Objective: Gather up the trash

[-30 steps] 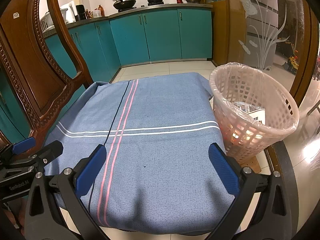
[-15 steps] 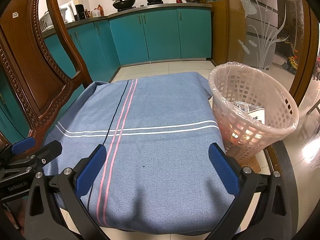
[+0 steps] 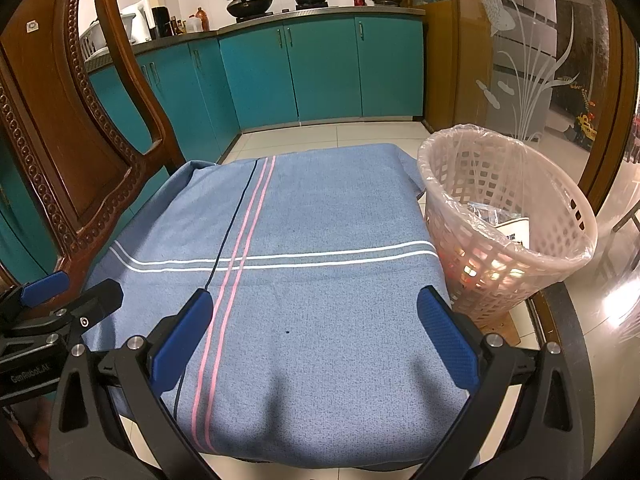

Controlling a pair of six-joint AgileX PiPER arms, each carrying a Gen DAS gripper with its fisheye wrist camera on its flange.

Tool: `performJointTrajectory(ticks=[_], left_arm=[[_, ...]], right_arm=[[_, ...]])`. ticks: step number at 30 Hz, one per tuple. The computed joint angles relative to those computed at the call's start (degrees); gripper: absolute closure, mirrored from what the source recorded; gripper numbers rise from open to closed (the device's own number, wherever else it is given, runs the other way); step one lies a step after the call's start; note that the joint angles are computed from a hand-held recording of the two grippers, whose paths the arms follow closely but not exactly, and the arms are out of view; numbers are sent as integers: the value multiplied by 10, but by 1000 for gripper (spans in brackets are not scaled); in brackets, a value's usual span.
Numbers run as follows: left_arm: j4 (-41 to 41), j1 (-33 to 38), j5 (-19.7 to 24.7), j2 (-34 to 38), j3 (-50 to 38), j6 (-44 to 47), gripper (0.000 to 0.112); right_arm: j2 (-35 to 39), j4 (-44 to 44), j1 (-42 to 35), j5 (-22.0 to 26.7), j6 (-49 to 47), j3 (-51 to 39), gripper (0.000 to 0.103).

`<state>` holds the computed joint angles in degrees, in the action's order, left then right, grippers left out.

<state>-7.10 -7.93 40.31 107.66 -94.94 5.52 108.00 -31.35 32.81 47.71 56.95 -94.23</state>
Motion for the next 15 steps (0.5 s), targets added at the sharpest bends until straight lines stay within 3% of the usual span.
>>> performJointTrajectory(ticks=[15], left_arm=[[0, 1, -8, -2, 4, 1, 12]], right_arm=[[-1, -1, 0, -2, -2, 3, 3]])
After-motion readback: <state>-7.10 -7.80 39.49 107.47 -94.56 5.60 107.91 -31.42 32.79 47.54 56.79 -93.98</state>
